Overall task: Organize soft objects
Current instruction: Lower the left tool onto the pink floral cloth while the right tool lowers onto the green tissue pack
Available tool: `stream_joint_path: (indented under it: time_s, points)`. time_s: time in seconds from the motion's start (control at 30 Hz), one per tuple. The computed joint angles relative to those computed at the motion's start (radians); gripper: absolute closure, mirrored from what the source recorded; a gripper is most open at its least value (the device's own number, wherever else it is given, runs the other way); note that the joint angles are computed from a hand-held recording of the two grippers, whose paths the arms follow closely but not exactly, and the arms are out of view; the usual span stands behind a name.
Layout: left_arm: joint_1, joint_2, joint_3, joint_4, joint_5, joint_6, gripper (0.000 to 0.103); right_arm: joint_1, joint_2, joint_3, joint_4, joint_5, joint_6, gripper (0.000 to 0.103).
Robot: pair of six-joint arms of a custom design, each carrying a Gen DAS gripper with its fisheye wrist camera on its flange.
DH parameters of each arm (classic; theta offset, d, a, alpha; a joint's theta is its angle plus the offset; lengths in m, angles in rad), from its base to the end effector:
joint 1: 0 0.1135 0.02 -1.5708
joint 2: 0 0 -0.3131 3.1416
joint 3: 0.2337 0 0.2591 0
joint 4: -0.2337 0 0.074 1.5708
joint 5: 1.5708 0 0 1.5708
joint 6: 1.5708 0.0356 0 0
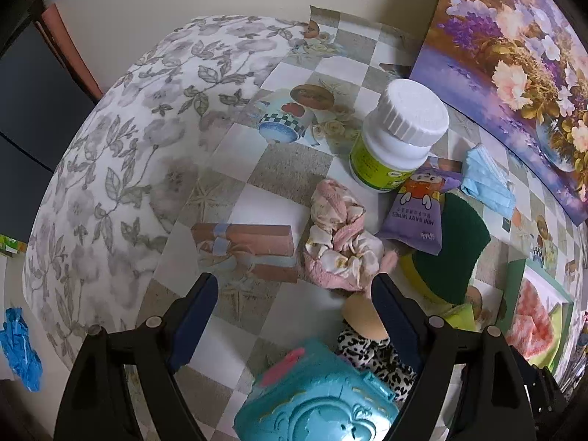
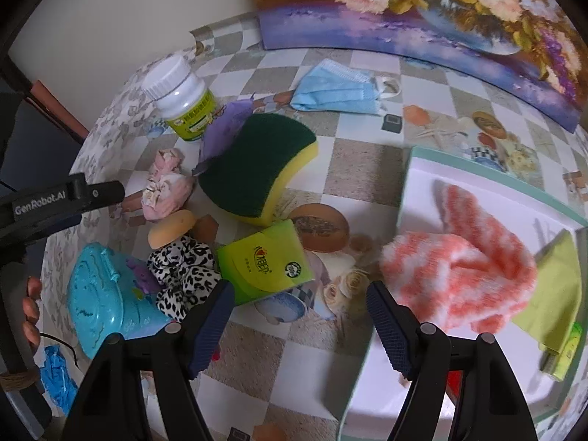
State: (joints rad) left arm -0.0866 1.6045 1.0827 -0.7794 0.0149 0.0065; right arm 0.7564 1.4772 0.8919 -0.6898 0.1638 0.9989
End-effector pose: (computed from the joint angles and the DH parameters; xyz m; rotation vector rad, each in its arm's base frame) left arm 0.3070 -0.0272 0.2472 0.1366 2.8693 -0.0370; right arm 0.1973 0.1782 0.2316 0.3757 2.7976 0.1753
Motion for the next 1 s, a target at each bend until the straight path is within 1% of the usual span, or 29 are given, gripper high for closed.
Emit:
stream_joint_path:
  time_s: [0.43, 1.0]
  points:
    - [-0.006, 0.081, 0.030, 0.016, -0.003, 0.011, 0.017, -0.027, 0.109, 0.020, 0.071, -0.049, -0.065, 0.026]
    - [-0.013, 0.111, 0.032, 0.027, -0.003, 0.011, 0.017, -0.051, 0.205, 0.059, 0.130, -0.057, -0.099, 0.026]
